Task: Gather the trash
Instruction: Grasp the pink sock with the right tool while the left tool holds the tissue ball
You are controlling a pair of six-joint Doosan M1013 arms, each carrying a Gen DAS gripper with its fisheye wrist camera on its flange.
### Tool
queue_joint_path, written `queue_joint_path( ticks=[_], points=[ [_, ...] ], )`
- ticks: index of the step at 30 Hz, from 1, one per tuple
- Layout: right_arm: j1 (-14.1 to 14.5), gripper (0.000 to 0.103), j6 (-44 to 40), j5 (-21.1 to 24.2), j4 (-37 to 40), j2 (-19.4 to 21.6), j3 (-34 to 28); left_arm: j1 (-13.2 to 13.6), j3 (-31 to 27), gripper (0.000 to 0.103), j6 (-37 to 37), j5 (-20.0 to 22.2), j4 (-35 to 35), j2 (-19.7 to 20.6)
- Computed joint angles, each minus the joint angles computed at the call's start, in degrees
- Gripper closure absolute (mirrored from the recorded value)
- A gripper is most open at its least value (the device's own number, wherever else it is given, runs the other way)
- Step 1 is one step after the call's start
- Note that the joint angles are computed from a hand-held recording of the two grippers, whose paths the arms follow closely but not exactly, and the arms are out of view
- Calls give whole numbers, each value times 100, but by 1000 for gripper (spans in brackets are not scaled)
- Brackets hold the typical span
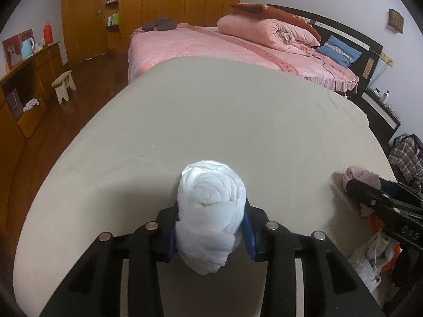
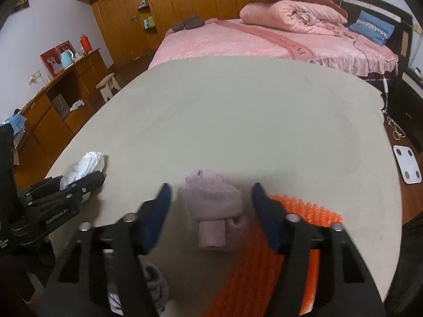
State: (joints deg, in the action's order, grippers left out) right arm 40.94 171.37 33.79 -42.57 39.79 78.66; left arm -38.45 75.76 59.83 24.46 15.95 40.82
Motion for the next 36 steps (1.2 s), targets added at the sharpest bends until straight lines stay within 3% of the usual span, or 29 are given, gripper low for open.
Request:
queue_joint_path(
  ticks=[2, 8, 19, 26, 36],
  points=[
    [-3, 59, -85, -16, 113, 13, -22, -5, -20, 64, -3, 29, 35, 10],
    [-17, 66, -106, -132, 184, -15, 32, -4, -21, 64, 6, 33, 34, 13],
    [83, 66, 788, -103, -815, -316, 275, -18, -21, 66, -95, 15, 158, 13],
    [166, 66, 1585, -163, -1629, -668, 636, -130, 278, 67, -616, -446, 657, -255],
    [421, 67, 2667, 188, -2571, -1196, 1150, -455, 567, 67, -1524, -816, 1784, -704]
  ],
)
